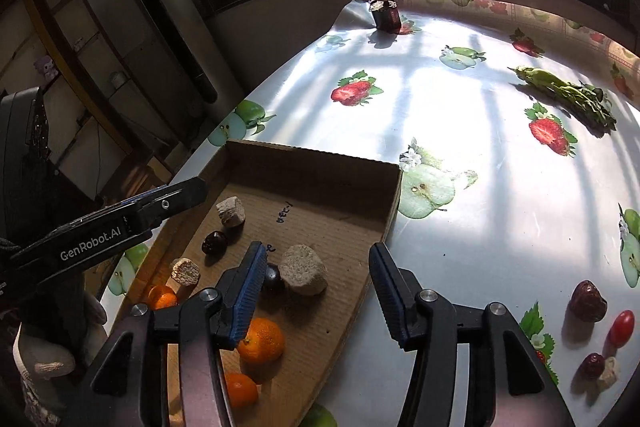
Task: Organize fruits
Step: 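Carry the cream block into the tray with the left gripper while the right gripper drops the cylinder there, then move both open grippers back to the remaining items on the table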
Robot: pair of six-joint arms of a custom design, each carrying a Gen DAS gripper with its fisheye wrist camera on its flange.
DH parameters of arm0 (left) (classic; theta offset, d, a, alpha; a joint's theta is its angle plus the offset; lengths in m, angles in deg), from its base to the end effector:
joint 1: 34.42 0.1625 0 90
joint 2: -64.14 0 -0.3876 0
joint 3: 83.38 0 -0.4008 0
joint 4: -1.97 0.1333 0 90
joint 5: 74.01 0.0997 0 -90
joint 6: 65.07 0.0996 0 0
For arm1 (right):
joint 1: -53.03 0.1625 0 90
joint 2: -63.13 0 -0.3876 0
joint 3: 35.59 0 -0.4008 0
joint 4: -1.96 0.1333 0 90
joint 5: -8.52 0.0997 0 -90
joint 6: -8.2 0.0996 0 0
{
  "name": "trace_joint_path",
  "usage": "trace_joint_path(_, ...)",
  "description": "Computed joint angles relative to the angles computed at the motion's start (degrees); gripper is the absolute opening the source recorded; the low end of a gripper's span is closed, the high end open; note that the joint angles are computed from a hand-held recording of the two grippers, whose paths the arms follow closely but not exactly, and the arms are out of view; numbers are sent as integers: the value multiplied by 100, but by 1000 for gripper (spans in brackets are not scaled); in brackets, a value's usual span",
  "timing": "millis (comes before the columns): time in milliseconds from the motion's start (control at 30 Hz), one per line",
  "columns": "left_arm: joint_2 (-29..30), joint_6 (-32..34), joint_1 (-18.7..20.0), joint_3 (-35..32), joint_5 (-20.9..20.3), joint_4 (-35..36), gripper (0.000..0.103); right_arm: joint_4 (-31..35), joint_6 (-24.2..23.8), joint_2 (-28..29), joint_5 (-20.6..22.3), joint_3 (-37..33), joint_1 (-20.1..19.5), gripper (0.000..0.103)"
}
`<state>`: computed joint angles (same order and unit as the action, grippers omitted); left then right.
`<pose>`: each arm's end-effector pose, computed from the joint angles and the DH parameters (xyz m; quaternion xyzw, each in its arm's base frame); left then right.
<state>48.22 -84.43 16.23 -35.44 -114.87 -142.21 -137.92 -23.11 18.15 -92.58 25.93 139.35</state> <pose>-0.3646 -0.7737 0.0336 0.0762 0.8928 -0.3524 0.2700 0.0628 -0.8011 0.2955 0.2007 -0.9325 0.2445 0.1742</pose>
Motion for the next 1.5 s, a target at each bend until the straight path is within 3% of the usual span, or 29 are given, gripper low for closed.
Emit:
trace_joint_path(100,-221,28,-281,635,184,-564,76,-286,41,-457,130,550,-108,63)
trace_joint_path(300,-340,-130,-757,1428,554,-1275,82,-1029,25,-1374,180,1742,-385,63)
trace_joint_path(467,-149,-47,-1056,1580,917,-1477,82,-1624,109,-2026,206,2514,-673,66)
trace_joint_path(667,159,214,-1236,1364,1040,-1196,82,-2170,676,-2621,568,3178,-1094,71)
trace_joint_path(1133,358,223,-1272,1150,976,-764,82,-2062,906,-2760,692,3335,-1347,72)
trace_joint_path(1500,493,64,-1101,853,609,-335,82,-1830,992,-2593,573,3119,-1373,72)
